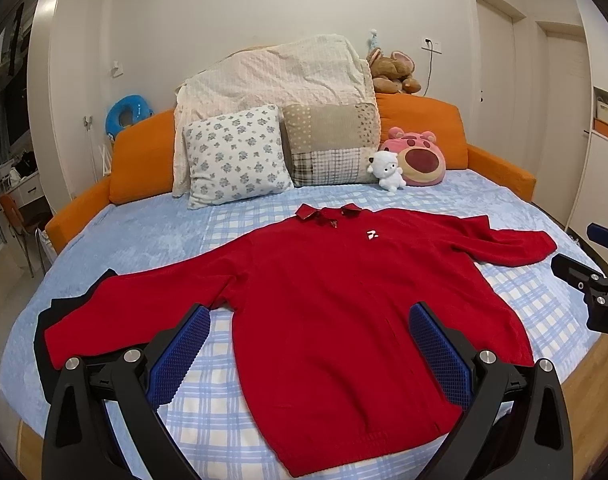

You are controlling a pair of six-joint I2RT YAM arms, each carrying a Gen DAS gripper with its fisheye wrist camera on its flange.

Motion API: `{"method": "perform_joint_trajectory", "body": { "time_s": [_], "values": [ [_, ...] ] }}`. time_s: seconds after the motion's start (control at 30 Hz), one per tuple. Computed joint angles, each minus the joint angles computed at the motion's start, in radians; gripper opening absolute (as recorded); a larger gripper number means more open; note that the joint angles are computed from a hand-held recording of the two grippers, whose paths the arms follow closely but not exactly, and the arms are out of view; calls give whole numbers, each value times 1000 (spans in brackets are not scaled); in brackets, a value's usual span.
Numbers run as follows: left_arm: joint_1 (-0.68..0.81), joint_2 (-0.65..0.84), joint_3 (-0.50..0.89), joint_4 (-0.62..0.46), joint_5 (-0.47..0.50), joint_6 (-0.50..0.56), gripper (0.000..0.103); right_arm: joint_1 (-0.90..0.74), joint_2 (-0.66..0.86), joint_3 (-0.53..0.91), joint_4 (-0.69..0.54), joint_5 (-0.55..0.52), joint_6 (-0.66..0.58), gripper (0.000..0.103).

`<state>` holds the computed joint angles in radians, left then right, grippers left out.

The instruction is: Fold large clothes

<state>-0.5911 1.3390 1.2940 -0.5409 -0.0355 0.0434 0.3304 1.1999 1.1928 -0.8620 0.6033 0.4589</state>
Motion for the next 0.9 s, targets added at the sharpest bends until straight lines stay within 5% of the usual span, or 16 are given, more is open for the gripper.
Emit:
{"method": "perform_joint_trajectory", "body": {
  "time_s": [0.9],
  "values": [
    [42,-12,-42,32,44,28,101,17,19,18,-21,24,19,98]
  ]
}}
